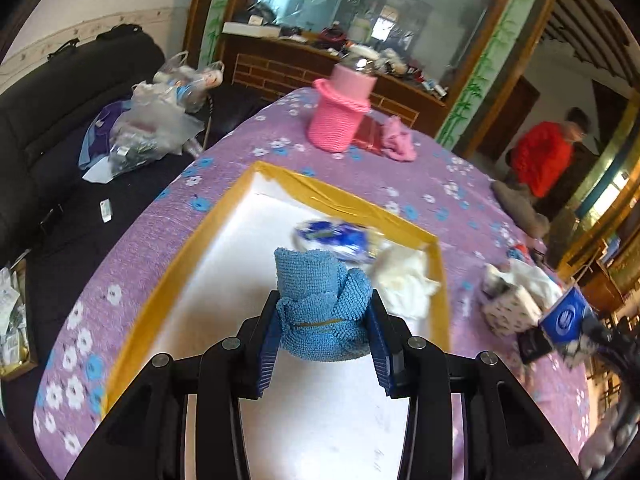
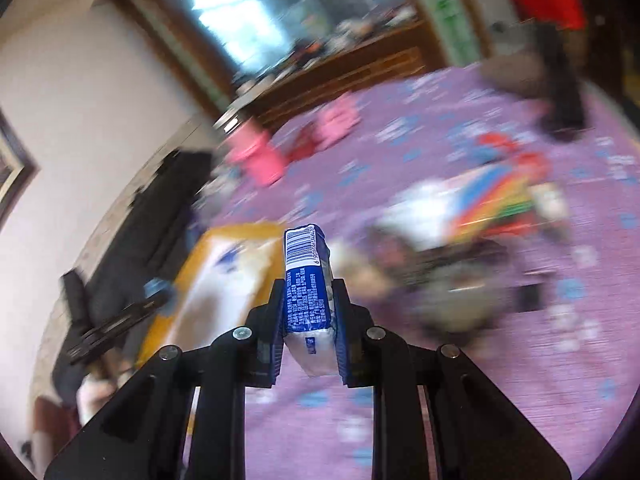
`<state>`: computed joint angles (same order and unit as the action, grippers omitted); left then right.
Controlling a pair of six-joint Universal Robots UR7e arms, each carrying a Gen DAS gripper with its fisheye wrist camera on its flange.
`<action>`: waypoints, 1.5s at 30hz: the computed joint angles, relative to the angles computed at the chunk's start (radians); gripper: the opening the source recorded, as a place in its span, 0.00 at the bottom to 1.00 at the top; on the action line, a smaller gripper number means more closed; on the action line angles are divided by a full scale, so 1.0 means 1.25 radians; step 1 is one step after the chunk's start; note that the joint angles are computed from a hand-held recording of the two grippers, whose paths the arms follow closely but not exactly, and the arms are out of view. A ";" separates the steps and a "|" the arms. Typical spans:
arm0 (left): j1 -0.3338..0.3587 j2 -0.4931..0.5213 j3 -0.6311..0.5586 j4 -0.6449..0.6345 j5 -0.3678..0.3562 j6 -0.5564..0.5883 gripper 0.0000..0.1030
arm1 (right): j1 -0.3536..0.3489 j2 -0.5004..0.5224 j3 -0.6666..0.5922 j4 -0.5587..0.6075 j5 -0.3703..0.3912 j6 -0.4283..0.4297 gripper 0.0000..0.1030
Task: Organize soft objects
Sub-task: 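Carry the knitted cloth with the left tool into the box while the right tool drops the carton there, then move the left tool to the yellow-printed tissue pack and grasp it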
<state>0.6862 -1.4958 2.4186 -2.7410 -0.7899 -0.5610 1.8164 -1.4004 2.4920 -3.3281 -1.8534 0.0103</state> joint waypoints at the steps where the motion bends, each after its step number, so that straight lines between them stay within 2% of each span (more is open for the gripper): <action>1: 0.020 0.013 -0.018 0.001 -0.007 0.010 0.38 | 0.008 0.036 -0.022 0.014 0.019 0.010 0.18; 6: 0.127 0.120 -0.120 -0.042 -0.058 0.064 0.38 | 0.043 0.201 -0.133 0.067 0.070 0.028 0.18; 10: 0.182 0.179 -0.187 -0.049 -0.084 0.095 0.38 | 0.043 0.319 -0.226 0.135 0.110 0.047 0.18; 13: 0.209 0.211 -0.218 -0.065 -0.097 0.113 0.38 | 0.049 0.387 -0.286 0.173 0.089 0.052 0.18; 15: 0.225 0.221 -0.221 -0.093 -0.114 0.123 0.42 | 0.046 0.424 -0.320 0.192 0.081 0.052 0.19; 18: 0.244 0.226 -0.222 -0.125 -0.144 0.142 0.43 | 0.062 0.464 -0.351 0.183 0.024 0.032 0.21; 20: 0.243 0.217 -0.210 -0.141 -0.150 0.150 0.47 | 0.077 0.487 -0.358 0.138 -0.038 0.007 0.34; 21: 0.239 0.211 -0.201 -0.152 -0.145 0.153 0.53 | 0.081 0.487 -0.360 0.137 -0.053 0.002 0.45; 22: 0.235 0.206 -0.195 -0.158 -0.138 0.154 0.56 | 0.082 0.488 -0.360 0.129 -0.063 -0.003 0.52; 23: 0.227 0.196 -0.183 -0.169 -0.128 0.154 0.60 | 0.081 0.487 -0.357 0.116 -0.064 -0.006 0.52; 27: 0.194 0.149 -0.138 -0.183 -0.111 0.138 0.61 | 0.078 0.451 -0.330 0.086 -0.044 -0.008 0.52; 30: 0.147 0.106 -0.095 -0.184 -0.082 0.122 0.64 | 0.098 0.403 -0.292 0.055 -0.064 -0.031 0.52; 32: 0.102 0.073 -0.061 -0.183 -0.059 0.109 0.67 | 0.119 0.375 -0.263 0.022 -0.097 -0.053 0.52; 35: 0.026 0.047 -0.018 -0.191 -0.020 0.094 0.72 | 0.156 0.321 -0.215 -0.047 -0.180 -0.100 0.52; 36: 0.000 0.044 -0.008 -0.190 -0.008 0.089 0.73 | 0.169 0.303 -0.197 -0.079 -0.211 -0.117 0.55; 38: -0.053 0.040 0.015 -0.189 0.005 0.081 0.76 | 0.198 0.260 -0.149 -0.167 -0.277 -0.156 0.68; 39: -0.073 0.041 0.022 -0.189 0.003 0.075 0.78 | 0.211 0.246 -0.128 -0.220 -0.309 -0.179 0.80; 40: -0.091 0.046 0.027 -0.194 -0.003 0.071 0.79 | 0.224 0.232 -0.104 -0.291 -0.348 -0.215 0.84; 43: -0.131 0.071 0.040 -0.210 -0.038 0.057 0.80 | 0.219 0.190 -0.048 -0.434 -0.404 -0.284 0.86; 45: -0.140 0.102 0.035 -0.212 -0.067 0.046 0.81 | 0.182 0.139 -0.015 -0.440 -0.413 -0.269 0.86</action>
<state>0.5117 -1.3682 2.4618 -3.0060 -0.8738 -0.5038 2.0438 -1.2270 2.4733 -3.8782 -2.3693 -0.3254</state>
